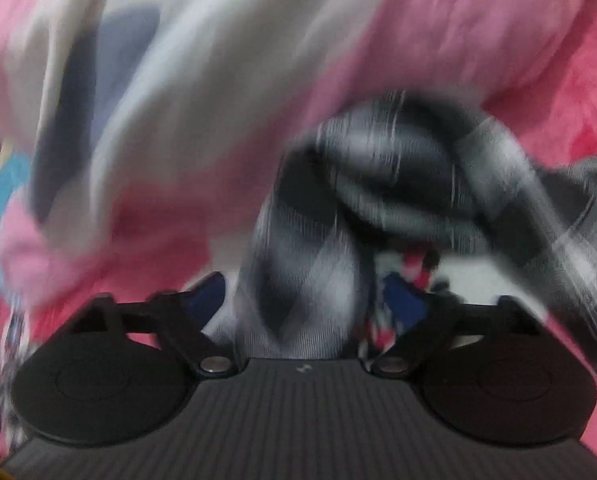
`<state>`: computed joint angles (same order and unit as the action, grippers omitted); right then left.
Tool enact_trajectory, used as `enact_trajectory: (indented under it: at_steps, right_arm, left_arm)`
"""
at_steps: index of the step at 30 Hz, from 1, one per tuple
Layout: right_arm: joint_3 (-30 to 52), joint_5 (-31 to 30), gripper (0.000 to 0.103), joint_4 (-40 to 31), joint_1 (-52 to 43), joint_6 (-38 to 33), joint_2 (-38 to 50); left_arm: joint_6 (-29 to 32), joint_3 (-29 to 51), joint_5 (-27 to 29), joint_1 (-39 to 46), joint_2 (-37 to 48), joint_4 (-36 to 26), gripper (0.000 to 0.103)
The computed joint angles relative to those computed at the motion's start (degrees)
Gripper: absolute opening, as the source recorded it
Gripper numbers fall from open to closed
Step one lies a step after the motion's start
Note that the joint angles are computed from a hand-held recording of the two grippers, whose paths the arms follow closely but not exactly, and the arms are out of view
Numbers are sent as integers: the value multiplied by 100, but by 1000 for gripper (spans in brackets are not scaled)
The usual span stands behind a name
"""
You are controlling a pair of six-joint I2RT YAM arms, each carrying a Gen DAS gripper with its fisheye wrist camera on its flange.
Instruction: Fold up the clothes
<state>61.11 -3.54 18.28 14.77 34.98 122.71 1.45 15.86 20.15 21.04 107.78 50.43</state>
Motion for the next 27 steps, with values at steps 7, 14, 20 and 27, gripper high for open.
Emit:
enact_trajectory:
  at_steps: [7,14,20,27]
  right_arm:
    - [-2257,-1146,7,3362,-392,614,-1559]
    - [-4193,-1843,10,4693,-1355,140,-2236]
    - [-4140,-1847,12,3723,-1833,-239,-1414]
    - [-5111,-1570,43,3245,-2190,-981,-2683]
  left_arm:
    - [-2,3,-53,-37,20,19,95]
    - [-13,-2,-71,-48,42,52,95]
    - [-1,-8,-83,-44,51,70,95]
    - [40,-32,-68,-13,93,129,95]
